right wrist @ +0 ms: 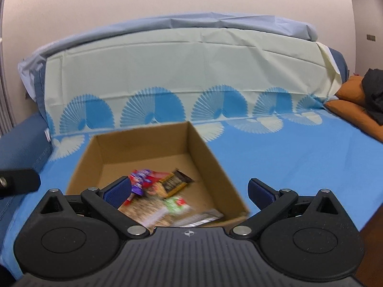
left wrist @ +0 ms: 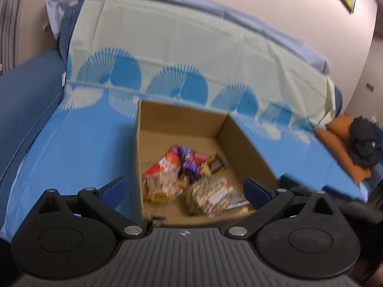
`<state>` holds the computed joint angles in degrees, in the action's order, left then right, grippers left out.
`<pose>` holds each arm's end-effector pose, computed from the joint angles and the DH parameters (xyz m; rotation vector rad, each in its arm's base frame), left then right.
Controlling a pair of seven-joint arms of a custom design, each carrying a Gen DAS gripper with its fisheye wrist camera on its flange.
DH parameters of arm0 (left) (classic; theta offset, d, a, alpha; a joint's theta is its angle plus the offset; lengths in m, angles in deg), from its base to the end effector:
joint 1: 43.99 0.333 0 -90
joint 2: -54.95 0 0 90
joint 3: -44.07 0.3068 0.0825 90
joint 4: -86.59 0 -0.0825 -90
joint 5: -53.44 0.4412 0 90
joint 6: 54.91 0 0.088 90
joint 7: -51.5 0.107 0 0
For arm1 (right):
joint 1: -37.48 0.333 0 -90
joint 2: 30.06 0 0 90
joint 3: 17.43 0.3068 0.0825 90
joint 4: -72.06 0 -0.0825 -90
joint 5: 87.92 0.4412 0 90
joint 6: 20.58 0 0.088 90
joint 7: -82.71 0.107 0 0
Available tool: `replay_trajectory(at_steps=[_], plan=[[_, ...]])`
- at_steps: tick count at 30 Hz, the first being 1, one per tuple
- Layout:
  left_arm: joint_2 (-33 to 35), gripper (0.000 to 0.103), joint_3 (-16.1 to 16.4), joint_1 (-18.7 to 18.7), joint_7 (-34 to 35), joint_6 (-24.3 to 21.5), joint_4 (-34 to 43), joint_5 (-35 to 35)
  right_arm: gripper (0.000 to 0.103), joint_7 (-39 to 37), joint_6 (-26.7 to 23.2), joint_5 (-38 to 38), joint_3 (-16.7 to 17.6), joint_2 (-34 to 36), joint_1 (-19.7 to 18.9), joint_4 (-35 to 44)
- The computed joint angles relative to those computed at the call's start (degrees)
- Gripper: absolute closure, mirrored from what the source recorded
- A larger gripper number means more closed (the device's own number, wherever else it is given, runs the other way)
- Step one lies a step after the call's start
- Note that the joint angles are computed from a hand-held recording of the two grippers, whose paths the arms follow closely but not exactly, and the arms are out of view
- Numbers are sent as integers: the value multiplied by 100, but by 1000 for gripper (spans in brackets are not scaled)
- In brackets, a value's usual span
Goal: Organize snacks
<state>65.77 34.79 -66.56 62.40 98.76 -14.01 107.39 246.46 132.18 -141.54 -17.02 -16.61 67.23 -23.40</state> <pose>0.5948 -0.3909 0.5049 -1.8153 1.5848 -1.0292 0.6191 0.3865 0.5198 -1.5303 1.6536 -0.7630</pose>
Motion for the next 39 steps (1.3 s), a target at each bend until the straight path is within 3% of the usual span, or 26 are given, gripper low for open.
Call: replay_trajectory(at_steps=[5, 17, 39], plan=[[247, 0, -1, -58, 249, -358, 187, -179, 1, -366, 101, 720, 107, -131, -232, -232], [538, 0, 80, -133, 745, -703, 416, -838, 1, -1722, -285, 1591, 107, 308, -101, 296], [657, 0, 133, -250, 961, -830, 584, -1049, 1, -1955, -165, 1705, 0, 314, 22, 279]])
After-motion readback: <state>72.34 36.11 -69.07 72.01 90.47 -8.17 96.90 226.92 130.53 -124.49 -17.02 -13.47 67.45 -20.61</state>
